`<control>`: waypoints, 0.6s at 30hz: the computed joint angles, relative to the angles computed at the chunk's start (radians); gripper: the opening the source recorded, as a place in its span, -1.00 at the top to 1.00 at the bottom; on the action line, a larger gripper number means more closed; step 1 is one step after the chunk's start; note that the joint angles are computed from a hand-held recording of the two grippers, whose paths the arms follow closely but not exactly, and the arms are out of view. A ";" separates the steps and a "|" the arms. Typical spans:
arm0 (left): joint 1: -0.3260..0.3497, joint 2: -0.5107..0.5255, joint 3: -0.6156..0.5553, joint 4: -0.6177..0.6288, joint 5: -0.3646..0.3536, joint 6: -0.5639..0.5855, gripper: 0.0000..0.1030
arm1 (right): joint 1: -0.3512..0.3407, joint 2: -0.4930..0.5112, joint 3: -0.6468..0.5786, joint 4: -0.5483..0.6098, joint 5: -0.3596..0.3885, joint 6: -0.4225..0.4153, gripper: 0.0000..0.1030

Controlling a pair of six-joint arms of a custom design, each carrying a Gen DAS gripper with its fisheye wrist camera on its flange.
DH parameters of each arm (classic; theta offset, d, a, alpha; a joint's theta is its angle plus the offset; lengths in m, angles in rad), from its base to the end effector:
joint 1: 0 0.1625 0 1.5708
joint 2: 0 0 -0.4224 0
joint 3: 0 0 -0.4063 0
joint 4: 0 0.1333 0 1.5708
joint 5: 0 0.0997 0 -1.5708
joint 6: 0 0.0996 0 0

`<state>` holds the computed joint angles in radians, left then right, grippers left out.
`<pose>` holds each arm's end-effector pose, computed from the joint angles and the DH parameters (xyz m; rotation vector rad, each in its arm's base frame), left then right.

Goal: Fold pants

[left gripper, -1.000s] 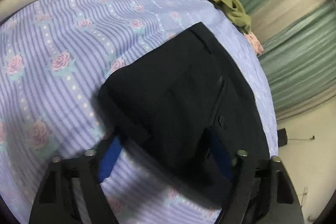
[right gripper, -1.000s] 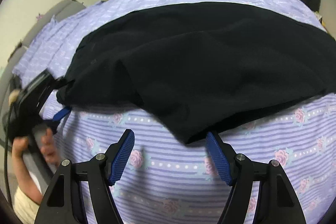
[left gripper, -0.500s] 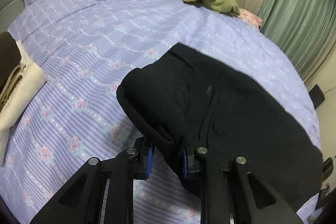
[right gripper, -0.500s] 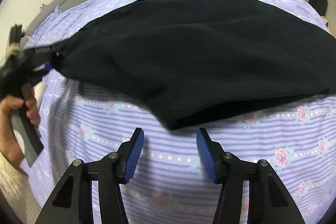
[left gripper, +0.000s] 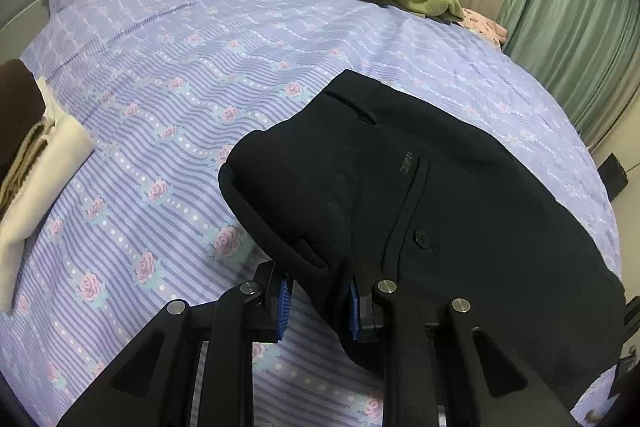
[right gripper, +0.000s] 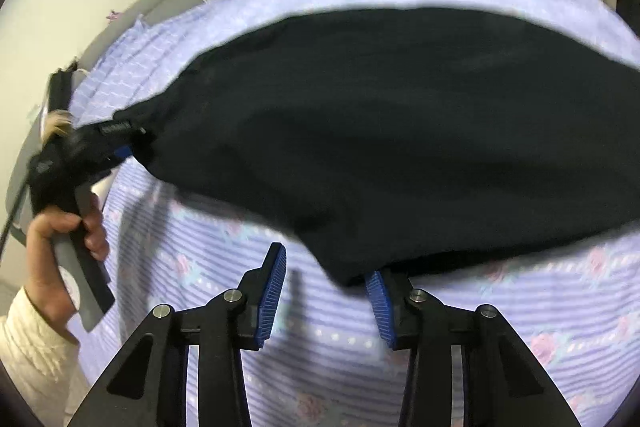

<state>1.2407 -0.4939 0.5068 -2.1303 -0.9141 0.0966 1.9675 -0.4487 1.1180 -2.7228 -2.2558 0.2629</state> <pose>-0.1095 -0.9185 0.3419 0.2896 2.4395 -0.7779 0.3829 -0.7322 0.0716 -0.0520 -2.5180 0.8740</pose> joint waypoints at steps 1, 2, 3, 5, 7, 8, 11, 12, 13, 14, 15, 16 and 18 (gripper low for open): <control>0.003 0.004 -0.013 0.015 -0.010 -0.018 0.54 | 0.000 0.005 -0.006 -0.010 0.000 -0.019 0.19; 0.006 0.008 -0.026 0.030 -0.018 -0.035 0.54 | -0.001 0.011 -0.014 -0.012 0.001 -0.029 0.19; 0.008 0.010 -0.034 0.040 -0.023 -0.045 0.54 | -0.005 0.014 -0.016 -0.006 0.004 -0.030 0.21; 0.008 0.011 -0.038 0.046 -0.023 -0.042 0.54 | -0.012 0.019 -0.022 0.004 0.010 -0.031 0.43; 0.002 -0.003 -0.001 0.016 -0.004 -0.004 0.54 | -0.017 0.015 -0.022 0.030 -0.004 -0.023 0.70; -0.002 -0.012 0.024 -0.008 0.008 0.018 0.53 | -0.018 -0.001 -0.007 0.041 0.012 -0.002 0.75; -0.003 -0.021 0.053 -0.030 0.025 0.050 0.53 | 0.011 -0.011 0.001 0.035 -0.047 -0.012 0.80; 0.002 -0.012 0.033 0.002 0.025 0.023 0.53 | 0.015 -0.006 -0.009 0.058 -0.059 -0.002 0.81; 0.008 -0.003 0.008 0.040 0.021 -0.012 0.48 | 0.010 -0.003 -0.017 0.096 -0.047 0.025 0.81; 0.011 -0.001 0.002 0.053 0.019 -0.030 0.43 | 0.003 0.002 -0.029 0.143 -0.036 0.060 0.81; 0.013 0.001 -0.004 0.066 0.023 -0.045 0.38 | 0.001 0.008 -0.039 0.162 -0.037 0.073 0.80; 0.012 0.007 -0.017 0.082 0.039 -0.052 0.19 | 0.002 0.013 -0.050 0.186 -0.045 0.073 0.78; -0.002 0.007 -0.007 0.075 0.135 -0.034 -0.16 | 0.009 0.022 -0.092 0.303 -0.067 0.105 0.64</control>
